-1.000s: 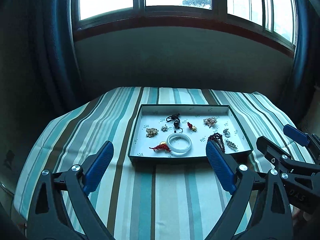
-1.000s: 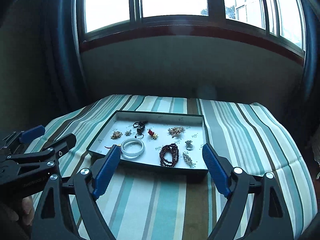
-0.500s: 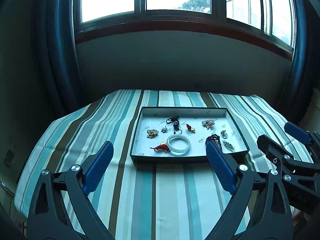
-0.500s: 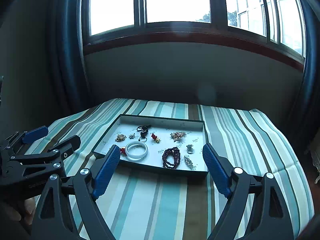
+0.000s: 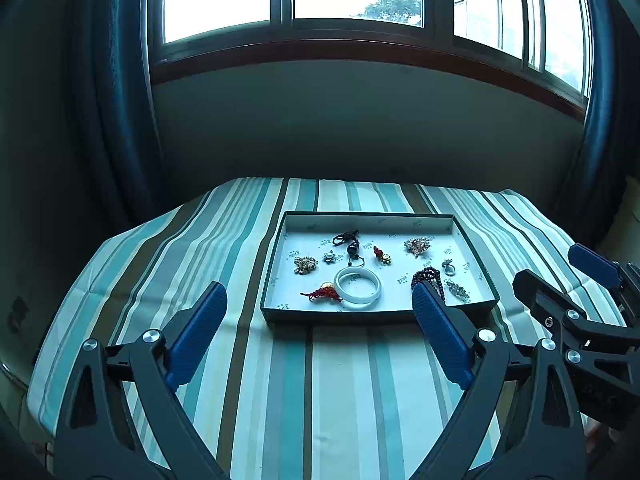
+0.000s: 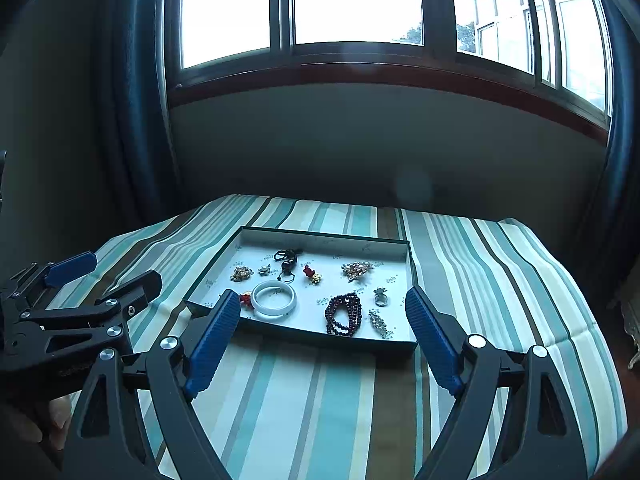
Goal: Organize jewelry
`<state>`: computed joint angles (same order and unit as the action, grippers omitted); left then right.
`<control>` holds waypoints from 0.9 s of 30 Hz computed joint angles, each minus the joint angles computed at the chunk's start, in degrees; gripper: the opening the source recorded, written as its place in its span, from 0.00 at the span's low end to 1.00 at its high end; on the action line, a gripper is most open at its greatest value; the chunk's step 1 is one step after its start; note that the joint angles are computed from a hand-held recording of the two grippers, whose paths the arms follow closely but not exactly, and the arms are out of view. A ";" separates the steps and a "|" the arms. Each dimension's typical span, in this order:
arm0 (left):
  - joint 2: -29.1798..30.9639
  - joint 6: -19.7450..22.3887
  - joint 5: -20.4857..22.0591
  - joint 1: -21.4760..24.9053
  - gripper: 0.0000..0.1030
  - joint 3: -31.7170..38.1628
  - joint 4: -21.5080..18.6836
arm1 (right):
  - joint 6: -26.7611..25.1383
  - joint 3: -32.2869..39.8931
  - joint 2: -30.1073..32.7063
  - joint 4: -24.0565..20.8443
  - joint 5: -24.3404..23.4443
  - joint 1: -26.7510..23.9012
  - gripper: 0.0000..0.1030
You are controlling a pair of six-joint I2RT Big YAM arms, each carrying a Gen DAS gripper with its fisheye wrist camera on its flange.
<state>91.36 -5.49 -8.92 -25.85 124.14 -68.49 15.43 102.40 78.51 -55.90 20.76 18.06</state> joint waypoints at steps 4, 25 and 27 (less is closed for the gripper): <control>0.05 -0.09 0.01 0.02 0.91 0.12 -0.15 | 0.02 -0.03 -0.10 -0.04 0.04 0.06 0.81; 0.06 -0.07 0.23 0.20 0.91 0.05 0.13 | -0.08 -0.44 -0.31 -0.26 -0.05 0.12 0.81; -0.01 -0.12 0.15 0.09 0.91 -0.09 0.31 | -0.08 -0.56 -0.39 -0.12 -0.03 0.11 0.81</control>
